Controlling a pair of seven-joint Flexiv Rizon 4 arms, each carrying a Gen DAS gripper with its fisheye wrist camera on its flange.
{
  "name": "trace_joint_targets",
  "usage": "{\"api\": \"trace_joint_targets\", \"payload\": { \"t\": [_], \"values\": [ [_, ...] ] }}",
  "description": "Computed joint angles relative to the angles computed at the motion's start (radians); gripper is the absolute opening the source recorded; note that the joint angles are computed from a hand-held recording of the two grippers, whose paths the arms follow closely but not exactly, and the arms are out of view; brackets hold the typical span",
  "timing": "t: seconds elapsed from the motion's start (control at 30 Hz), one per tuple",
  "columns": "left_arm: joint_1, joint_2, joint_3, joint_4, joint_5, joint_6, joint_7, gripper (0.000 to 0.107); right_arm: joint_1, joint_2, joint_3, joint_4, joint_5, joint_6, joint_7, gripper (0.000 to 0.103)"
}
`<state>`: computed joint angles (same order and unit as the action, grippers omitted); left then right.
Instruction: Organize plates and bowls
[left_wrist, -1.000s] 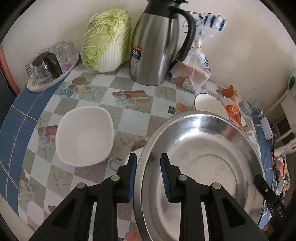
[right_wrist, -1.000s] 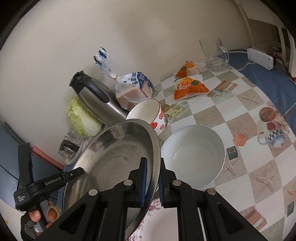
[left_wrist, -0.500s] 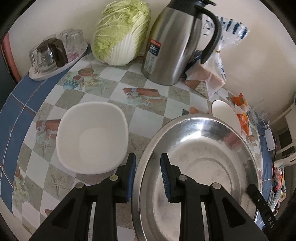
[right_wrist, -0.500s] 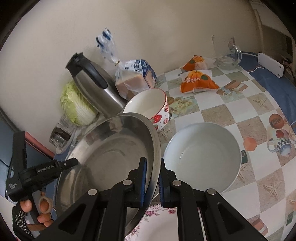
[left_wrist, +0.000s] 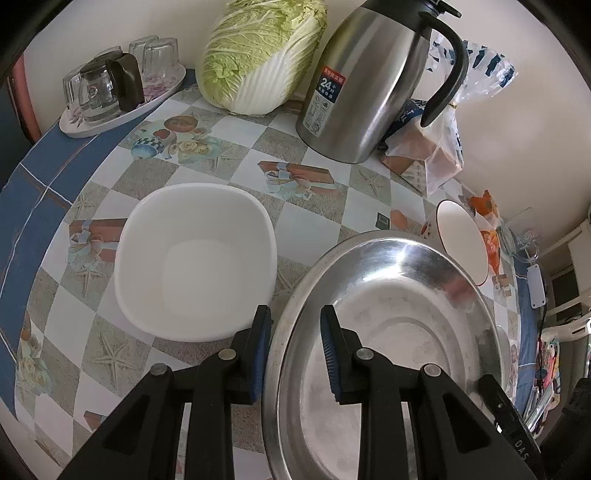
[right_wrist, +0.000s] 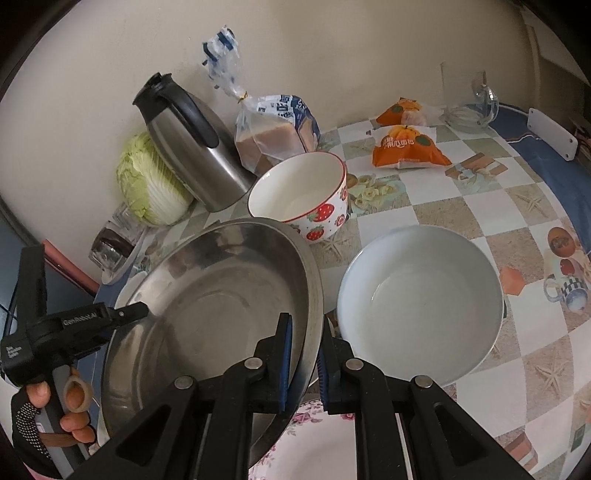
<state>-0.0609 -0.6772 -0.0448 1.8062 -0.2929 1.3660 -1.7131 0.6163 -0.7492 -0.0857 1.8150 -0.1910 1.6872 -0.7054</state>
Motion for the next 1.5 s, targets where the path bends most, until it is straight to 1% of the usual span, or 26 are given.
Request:
{"api": "trace_joint_targets", "payload": {
  "t": [0.07, 0.2, 0.4, 0.5, 0.67, 0.8, 0.97, 1.13, 1.5],
  "values": [
    [-0.013, -0.001, 0.016, -0.007, 0.009, -0.008, -0.008, 0.027, -0.003, -0.001, 0.005, -0.003, -0.003, -0.011, -0.001, 0.014],
    [-0.007, -0.003, 0.006, -0.010, 0.013, -0.013, 0.000, 0.027, -0.008, -0.003, 0.009, -0.006, -0.007, -0.025, 0.001, 0.014],
    [-0.020, -0.011, 0.024, -0.024, 0.026, -0.041, -0.010, 0.027, -0.022, -0.005, 0.021, -0.007, -0.014, -0.038, 0.009, 0.014],
    [-0.015, -0.012, 0.019, -0.022, 0.025, -0.039, -0.009, 0.027, -0.020, -0.005, 0.017, -0.006, -0.018, -0.037, 0.010, 0.014],
    [-0.029, -0.014, 0.037, -0.030, 0.040, -0.051, -0.023, 0.027, -0.008, -0.003, 0.002, -0.006, -0.028, -0.049, 0.014, 0.014],
    [-0.019, -0.016, 0.026, -0.028, 0.035, -0.052, -0.022, 0.027, -0.019, -0.004, 0.015, -0.009, -0.034, -0.055, 0.014, 0.014],
    [-0.024, -0.024, 0.035, -0.036, 0.040, -0.061, -0.030, 0.027, -0.012, -0.007, 0.006, -0.010, -0.039, -0.052, 0.018, 0.014],
    [-0.023, -0.029, 0.037, -0.040, 0.044, -0.068, -0.035, 0.027, -0.027, -0.015, 0.023, -0.022, -0.044, -0.063, 0.014, 0.014],
    [-0.025, -0.039, 0.040, -0.048, 0.052, -0.074, -0.042, 0.027, -0.020, -0.016, 0.012, -0.023, -0.047, -0.063, 0.022, 0.014]
  ]
}}
